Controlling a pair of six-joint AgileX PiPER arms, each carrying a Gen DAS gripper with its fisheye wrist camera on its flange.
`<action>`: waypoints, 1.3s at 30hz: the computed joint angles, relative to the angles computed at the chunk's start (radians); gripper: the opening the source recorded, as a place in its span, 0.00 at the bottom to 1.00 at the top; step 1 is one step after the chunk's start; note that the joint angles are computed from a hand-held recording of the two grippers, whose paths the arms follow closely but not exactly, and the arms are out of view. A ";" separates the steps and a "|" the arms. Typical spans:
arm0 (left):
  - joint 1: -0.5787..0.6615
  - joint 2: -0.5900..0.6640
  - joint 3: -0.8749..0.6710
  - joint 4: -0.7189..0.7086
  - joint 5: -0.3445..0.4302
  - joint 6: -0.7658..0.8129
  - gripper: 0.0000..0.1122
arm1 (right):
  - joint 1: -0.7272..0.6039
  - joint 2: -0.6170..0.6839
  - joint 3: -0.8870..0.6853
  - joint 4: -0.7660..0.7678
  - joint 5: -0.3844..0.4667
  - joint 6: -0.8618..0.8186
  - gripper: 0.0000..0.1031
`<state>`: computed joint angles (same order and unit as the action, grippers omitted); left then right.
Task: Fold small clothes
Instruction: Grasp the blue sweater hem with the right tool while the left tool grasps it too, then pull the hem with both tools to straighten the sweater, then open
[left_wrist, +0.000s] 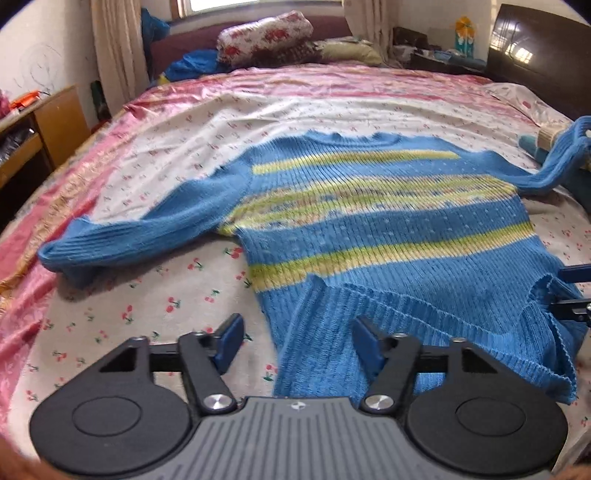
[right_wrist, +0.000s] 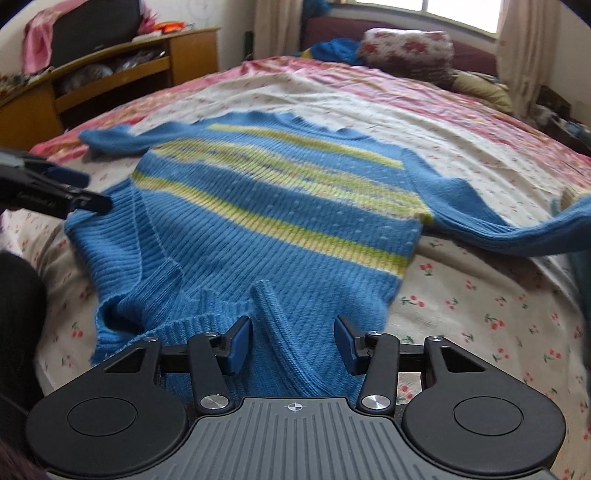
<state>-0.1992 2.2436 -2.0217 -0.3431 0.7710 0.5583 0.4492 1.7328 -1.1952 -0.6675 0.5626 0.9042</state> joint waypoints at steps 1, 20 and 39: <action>0.002 0.011 -0.019 -0.002 0.021 -0.003 0.52 | -0.003 0.004 -0.009 0.021 -0.001 -0.034 0.45; 0.182 -0.130 0.154 -0.339 0.288 0.318 0.10 | -0.038 -0.163 -0.014 0.571 0.105 -0.601 0.05; 0.279 -0.320 0.407 -0.408 0.229 0.434 0.12 | 0.123 -0.264 0.005 0.342 0.327 -0.489 0.12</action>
